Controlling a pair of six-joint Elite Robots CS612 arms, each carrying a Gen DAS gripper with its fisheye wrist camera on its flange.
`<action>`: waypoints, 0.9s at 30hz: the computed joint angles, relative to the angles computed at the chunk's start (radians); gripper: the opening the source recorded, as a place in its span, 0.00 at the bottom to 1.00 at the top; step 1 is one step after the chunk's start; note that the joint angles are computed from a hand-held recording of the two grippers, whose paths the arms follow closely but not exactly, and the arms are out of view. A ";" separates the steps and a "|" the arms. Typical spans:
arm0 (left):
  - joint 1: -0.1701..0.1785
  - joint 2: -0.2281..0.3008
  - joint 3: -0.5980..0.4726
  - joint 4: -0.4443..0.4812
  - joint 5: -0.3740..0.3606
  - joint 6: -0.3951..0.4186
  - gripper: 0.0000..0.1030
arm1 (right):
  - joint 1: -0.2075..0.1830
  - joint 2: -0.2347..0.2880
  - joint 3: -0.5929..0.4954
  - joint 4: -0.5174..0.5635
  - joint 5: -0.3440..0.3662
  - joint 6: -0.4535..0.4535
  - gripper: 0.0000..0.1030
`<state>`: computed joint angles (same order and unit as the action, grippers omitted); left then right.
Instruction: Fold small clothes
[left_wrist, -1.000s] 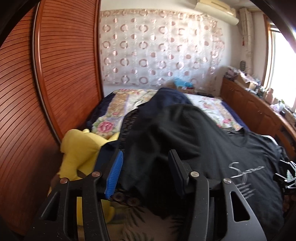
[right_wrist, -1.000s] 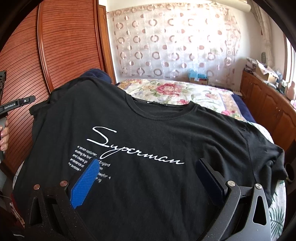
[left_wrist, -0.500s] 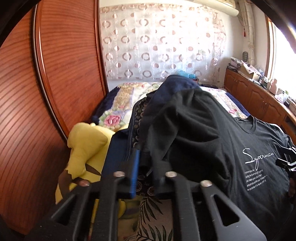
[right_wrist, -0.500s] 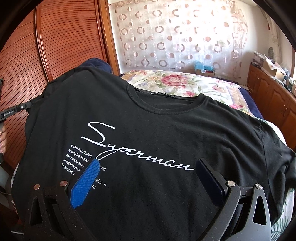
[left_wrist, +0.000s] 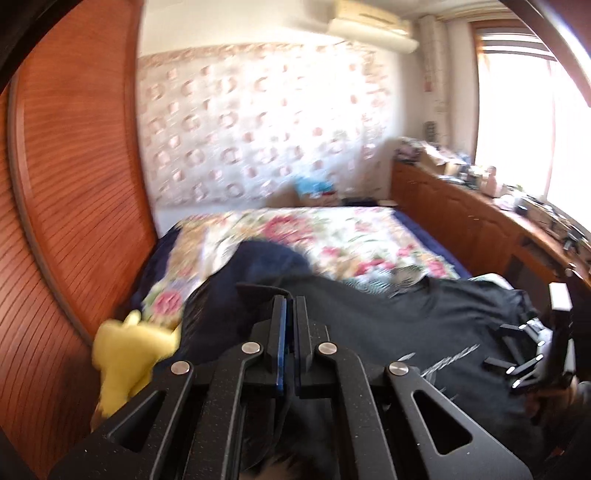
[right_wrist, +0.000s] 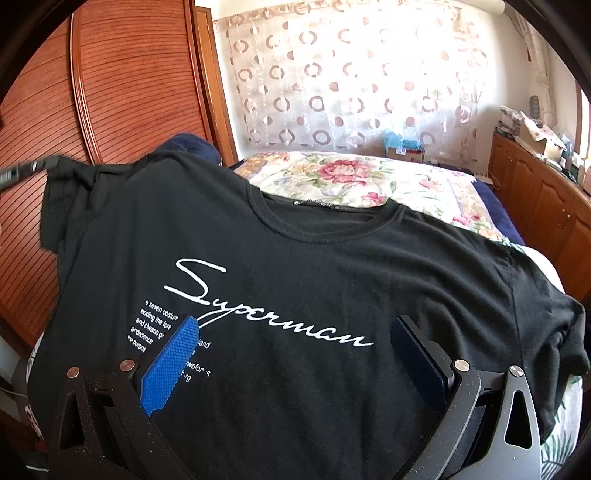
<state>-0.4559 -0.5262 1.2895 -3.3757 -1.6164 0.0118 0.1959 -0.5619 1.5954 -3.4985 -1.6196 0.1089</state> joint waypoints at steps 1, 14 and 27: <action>-0.005 0.003 -0.018 0.013 -0.013 0.011 0.03 | 0.000 -0.001 0.002 -0.006 -0.003 0.002 1.00; -0.039 0.024 -0.105 0.154 -0.104 0.080 0.48 | 0.010 0.013 0.009 -0.052 -0.054 0.038 1.00; -0.025 0.038 -0.055 0.187 -0.013 0.048 0.76 | 0.015 0.028 -0.034 0.015 -0.042 0.038 1.00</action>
<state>-0.4812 -0.4886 1.2345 -3.1883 -1.6290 0.0599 0.2108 -0.5337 1.5611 -3.4836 -1.6615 0.1473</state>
